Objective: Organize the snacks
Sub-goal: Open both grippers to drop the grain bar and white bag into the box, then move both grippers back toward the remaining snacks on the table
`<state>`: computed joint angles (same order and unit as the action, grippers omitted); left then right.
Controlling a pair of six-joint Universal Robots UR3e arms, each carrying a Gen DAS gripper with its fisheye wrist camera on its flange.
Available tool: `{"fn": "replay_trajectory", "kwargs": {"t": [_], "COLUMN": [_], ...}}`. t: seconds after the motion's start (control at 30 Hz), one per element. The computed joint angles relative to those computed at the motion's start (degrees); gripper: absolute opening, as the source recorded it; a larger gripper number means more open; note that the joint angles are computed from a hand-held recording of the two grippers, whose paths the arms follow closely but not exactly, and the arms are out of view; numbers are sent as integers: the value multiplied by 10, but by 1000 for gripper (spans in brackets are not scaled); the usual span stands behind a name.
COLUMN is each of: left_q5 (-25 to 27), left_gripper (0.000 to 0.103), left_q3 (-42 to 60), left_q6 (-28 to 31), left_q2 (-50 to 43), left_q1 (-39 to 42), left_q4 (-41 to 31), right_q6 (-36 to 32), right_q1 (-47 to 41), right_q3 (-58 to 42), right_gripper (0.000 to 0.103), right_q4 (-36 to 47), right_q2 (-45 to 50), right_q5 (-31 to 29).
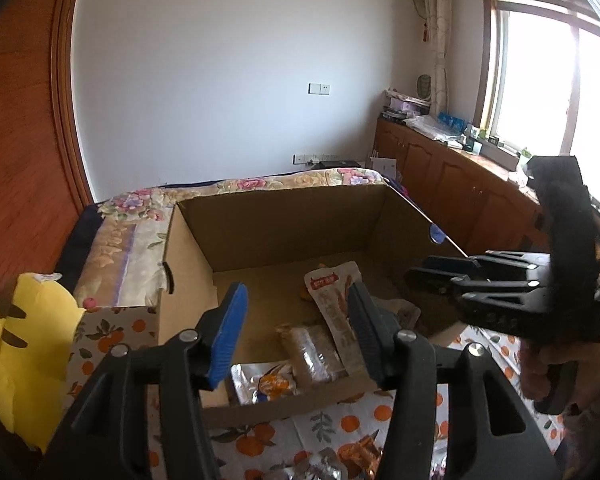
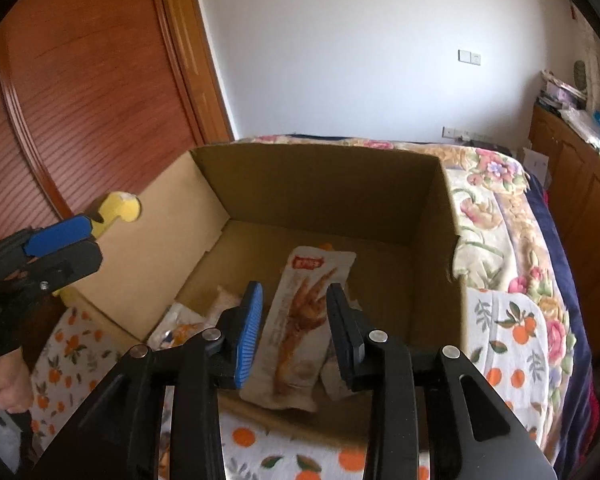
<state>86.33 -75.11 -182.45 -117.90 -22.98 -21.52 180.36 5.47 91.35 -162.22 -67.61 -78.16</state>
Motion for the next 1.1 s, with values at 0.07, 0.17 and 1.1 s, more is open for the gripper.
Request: {"fn": "replay_trajectory", "kwargs": {"t": [0.07,0.17,1.1], "left_q5": [-4,-10,56], "left_gripper": [53,53,55], "left_q3": [-34,-83,-411], "left_q6": [1,-1,-37], "left_q2": [27,64,265], "left_q1": [0,2,-97], "left_q4": [12,27,151], "right_q6": [6,12,72], "right_q1": [-1,-6,20], "right_q3": [37,98,537], "right_gripper": [33,33,44], "right_q4": [-12,-32,-41], "right_q2": [-32,-89,-510], "right_q5": [2,5,-69]}}
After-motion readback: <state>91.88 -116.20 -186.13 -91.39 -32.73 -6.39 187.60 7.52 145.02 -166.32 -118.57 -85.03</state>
